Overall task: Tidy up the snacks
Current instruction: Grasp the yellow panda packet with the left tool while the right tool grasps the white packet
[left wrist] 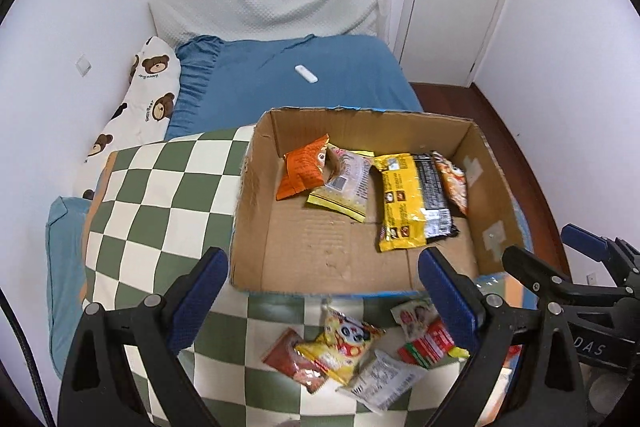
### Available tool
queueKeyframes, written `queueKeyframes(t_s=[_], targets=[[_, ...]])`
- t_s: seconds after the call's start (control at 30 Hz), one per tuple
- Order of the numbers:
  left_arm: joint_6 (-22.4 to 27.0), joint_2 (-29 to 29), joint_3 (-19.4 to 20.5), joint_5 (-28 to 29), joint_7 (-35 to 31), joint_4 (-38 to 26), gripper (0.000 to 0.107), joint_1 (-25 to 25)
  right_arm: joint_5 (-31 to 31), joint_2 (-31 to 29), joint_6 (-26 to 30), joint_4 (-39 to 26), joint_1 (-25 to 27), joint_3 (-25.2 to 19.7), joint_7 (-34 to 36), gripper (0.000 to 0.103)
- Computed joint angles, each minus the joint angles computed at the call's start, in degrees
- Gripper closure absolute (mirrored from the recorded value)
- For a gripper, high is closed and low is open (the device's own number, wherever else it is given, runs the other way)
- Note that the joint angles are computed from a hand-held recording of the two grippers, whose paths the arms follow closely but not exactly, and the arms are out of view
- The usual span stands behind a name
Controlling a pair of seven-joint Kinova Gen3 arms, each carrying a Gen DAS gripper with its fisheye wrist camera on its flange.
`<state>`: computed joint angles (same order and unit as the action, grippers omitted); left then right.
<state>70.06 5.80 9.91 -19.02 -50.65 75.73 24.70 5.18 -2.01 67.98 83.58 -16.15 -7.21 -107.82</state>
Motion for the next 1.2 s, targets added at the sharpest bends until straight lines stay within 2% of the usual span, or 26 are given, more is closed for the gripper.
queueKeyframes(t_s=[0.17, 0.3, 0.37, 0.43, 0.47, 0.6, 0.83, 0.9, 0.93, 1.07, 1.13, 1.2], targets=[[0.7, -3.0, 1.3, -0.7, 1.6, 1.4, 0.010, 0.7, -2.5, -5.0, 0.3, 1.8, 0.4, -0.2, -0.8, 0.005], [1.2, -4.0, 2.5, -1.0, 2.4, 4.5, 0.010, 1.0, -9.6, -8.3, -0.5, 6.0, 2.1, 1.9, 1.0, 0.005], [1.6, -3.3, 2.9, -1.2, 1.8, 6.3, 0.010, 1.2, -14.0, -9.6, -1.8, 10.1, 4.7, 2.2, 2.3, 0.011], [2.3, -1.1, 3.0, -0.8, -0.4, 7.5, 0.010, 1.6, -18.7, -10.1, -2.7, 14.7, 3.4, 6.2, 3.8, 0.038], [2.7, 0.4, 2.9, -1.1, -1.8, 7.9, 0.010, 2.1, -21.0, -9.9, -3.0, 17.3, 3.4, 7.8, 4.1, 0.038], [3.7, 7.6, 2.5, -2.8, -9.3, 8.9, 0.010, 4.9, -29.3, -9.2, -6.2, 27.5, 6.9, 9.1, 6.5, 0.038], [3.6, 17.5, -0.5, -3.0, -17.6, 7.4, 0.011, 8.7, -34.7, -8.7, -11.9, 38.7, 8.8, 8.0, 5.8, 0.038], [2.0, 18.1, -1.1, -2.7, -18.7, 8.0, 0.038, 9.3, -34.8, -9.0, -13.7, 40.6, 8.5, 6.8, 4.6, 0.038], [2.0, 18.5, -1.3, -1.5, -19.2, 8.0, 0.058, 9.0, -34.6, -9.2, -14.3, 41.1, 8.4, 6.4, 4.0, 0.038], [-0.2, 16.6, -2.9, 1.5, -16.8, 11.5, 0.060, 7.8, -34.5, -8.4, -17.6, 42.7, 6.2, 4.0, 1.4, 0.038], [-1.0, 14.6, -4.2, 4.8, -14.8, 14.1, 0.060, 6.0, -33.4, -7.8, -19.5, 43.0, 4.6, 2.1, -0.4, 0.038], [-1.7, 12.2, -4.2, 9.2, -12.8, 17.4, 0.060, 1.7, -31.9, -7.3, -21.0, 43.0, 3.2, 0.7, -2.6, 0.037]])
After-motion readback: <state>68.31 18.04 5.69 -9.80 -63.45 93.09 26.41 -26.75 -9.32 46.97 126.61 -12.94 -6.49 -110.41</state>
